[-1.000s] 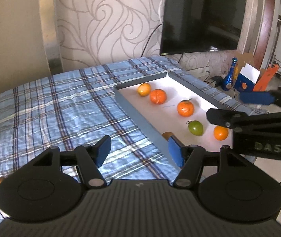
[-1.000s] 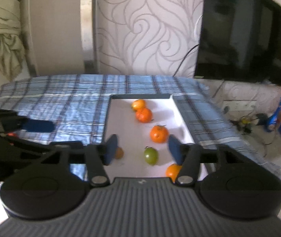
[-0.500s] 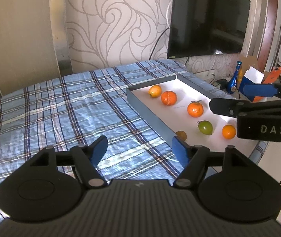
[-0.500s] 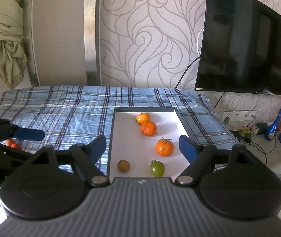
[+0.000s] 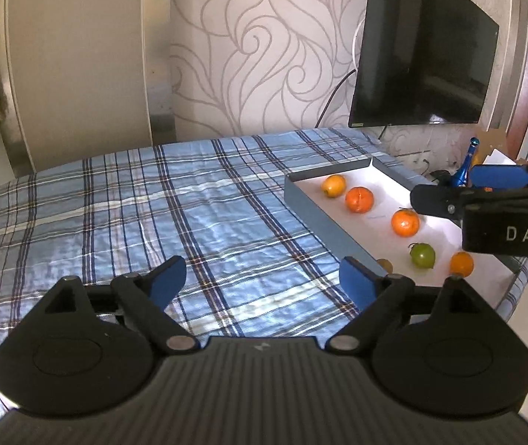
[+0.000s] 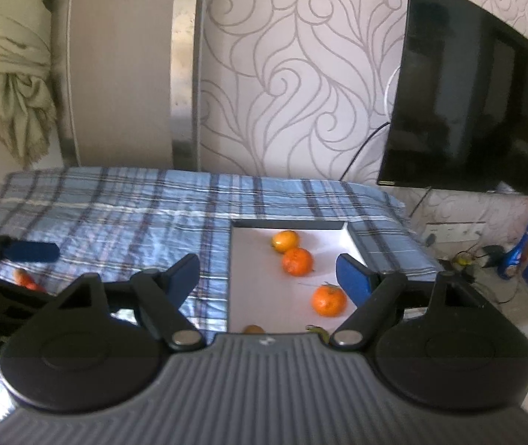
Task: Organize fruits
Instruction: 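Move both tools back to the remaining fruits on the bedspread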
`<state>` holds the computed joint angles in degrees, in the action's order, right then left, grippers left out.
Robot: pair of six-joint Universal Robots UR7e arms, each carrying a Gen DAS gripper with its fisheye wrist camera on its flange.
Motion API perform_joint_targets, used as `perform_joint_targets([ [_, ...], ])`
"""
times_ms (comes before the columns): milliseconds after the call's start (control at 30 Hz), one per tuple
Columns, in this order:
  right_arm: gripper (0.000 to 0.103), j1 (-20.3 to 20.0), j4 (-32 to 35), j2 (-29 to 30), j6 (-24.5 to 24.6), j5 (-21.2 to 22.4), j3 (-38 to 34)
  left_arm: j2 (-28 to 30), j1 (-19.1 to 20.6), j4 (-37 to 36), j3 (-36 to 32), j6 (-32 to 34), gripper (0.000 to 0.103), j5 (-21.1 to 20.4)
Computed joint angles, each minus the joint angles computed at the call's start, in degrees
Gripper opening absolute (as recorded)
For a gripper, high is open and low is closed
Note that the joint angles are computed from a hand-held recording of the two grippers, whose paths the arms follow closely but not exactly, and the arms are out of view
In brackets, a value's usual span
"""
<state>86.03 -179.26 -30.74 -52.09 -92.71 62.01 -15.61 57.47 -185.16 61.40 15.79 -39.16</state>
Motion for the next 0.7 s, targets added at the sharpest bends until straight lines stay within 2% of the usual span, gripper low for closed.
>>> perform_joint_targets([
  [233, 0.081, 0.1, 4.8, -0.6, 1.1, 2.4, -0.1, -1.2, 0.1, -0.5, 2.2, -1.3, 0.092, -0.2],
  [467, 0.081, 0.4, 9.7, -0.8, -1.2, 5.4, 0.7, -2.9, 0.3, -2.8, 5.4, -3.0, 0.092, 3.3],
  [667, 0.081, 1.0, 11.6, 0.0, -2.5, 6.1, 0.1, -5.1, 0.0, -8.3, 10.8, 0.1, 0.092, 6.4],
  [700, 0.078, 1.0, 12.6, 0.1, -2.7, 6.6, -0.2, -5.8, 0.0, -8.6, 12.2, -0.5, 0.092, 6.7],
])
